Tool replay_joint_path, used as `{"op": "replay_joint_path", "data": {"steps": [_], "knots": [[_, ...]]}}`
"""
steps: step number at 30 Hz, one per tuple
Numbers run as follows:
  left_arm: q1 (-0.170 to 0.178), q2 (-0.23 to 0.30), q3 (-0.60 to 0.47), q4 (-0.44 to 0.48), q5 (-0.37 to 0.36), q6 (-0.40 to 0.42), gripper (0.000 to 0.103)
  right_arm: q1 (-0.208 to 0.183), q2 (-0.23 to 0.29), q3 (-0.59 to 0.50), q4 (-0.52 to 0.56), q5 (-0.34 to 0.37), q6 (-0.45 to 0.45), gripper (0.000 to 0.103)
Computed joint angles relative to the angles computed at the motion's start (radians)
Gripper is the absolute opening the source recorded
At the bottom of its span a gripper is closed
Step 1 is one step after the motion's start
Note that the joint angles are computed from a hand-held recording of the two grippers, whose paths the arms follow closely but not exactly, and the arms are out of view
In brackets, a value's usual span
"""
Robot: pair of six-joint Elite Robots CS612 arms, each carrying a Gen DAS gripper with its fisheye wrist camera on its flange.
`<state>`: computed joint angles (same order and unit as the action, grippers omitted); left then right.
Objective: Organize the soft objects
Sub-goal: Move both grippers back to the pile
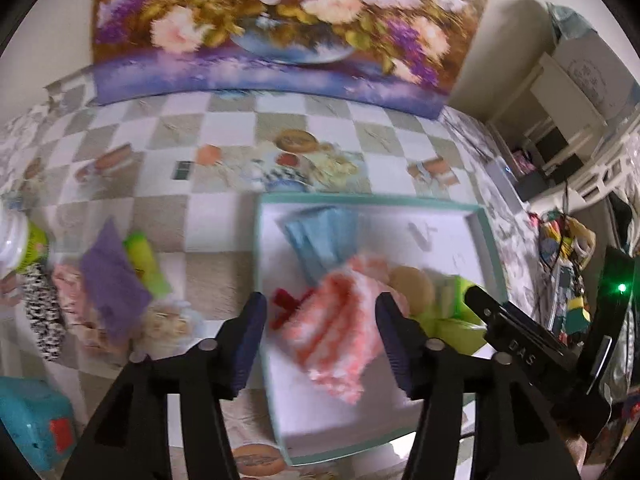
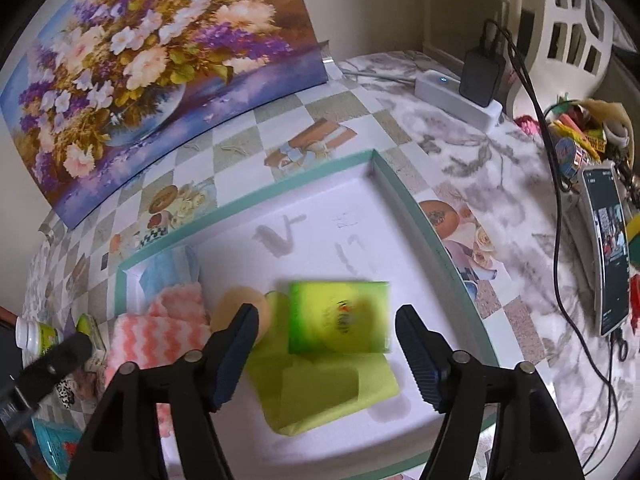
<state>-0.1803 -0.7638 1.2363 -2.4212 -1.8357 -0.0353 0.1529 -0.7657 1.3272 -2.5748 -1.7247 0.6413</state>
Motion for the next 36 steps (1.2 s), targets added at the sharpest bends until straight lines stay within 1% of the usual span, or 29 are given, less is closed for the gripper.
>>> {"op": "replay_joint_path", "data": {"steps": [1, 2, 4, 9, 12, 14, 15, 16, 17, 19, 21, 26, 30, 36], "knots": [[0.001, -0.001, -0.001, 0.002, 0.024, -0.005, 0.067, 0.002, 0.002, -0.004, 0.007, -0.003, -0.004, 0.077], [0.002, 0.0, -0.004, 0.005, 0.047, -0.011, 0.068, 0.003, 0.004, -0.01, 0.017, -0.004, -0.009, 0.077], [0.006, 0.004, -0.01, 0.007, 0.099, -0.027, 0.068, 0.006, 0.006, -0.015, 0.026, -0.005, -0.015, 0.077], [0.03, 0.016, -0.032, 0.029, 0.173, -0.077, 0.068, 0.02, 0.012, -0.035, 0.032, -0.018, -0.044, 0.077], [0.053, 0.021, -0.044, 0.032, 0.205, -0.113, 0.068, 0.033, 0.015, -0.05, 0.015, -0.024, -0.073, 0.077], [0.073, 0.023, -0.051, 0.031, 0.241, -0.148, 0.068, 0.042, 0.019, -0.063, 0.003, -0.023, -0.095, 0.077], [0.081, 0.023, -0.053, 0.031, 0.259, -0.163, 0.07, 0.049, 0.022, -0.074, -0.004, -0.019, -0.113, 0.077], [0.089, 0.023, -0.056, 0.034, 0.277, -0.177, 0.078, 0.054, 0.025, -0.082, -0.006, -0.016, -0.124, 0.077], [0.097, 0.024, -0.059, 0.039, 0.296, -0.19, 0.081, 0.06, 0.029, -0.093, -0.009, -0.01, -0.139, 0.077], [0.112, 0.026, -0.062, 0.049, 0.338, -0.219, 0.082, 0.07, 0.036, -0.11, -0.013, 0.004, -0.158, 0.077], [0.127, 0.029, -0.068, 0.06, 0.36, -0.246, 0.082, 0.082, 0.049, -0.139, -0.013, 0.028, -0.183, 0.077], [0.163, 0.036, -0.076, 0.085, 0.382, -0.294, 0.082, 0.112, 0.094, -0.225, 0.027, 0.075, -0.244, 0.077], [0.183, 0.053, -0.095, 0.104, 0.349, -0.317, 0.082, 0.134, 0.138, -0.307, 0.081, 0.106, -0.296, 0.077], [0.186, 0.073, -0.121, 0.134, 0.307, -0.306, 0.082, 0.165, 0.225, -0.463, 0.178, 0.129, -0.386, 0.077]]}}
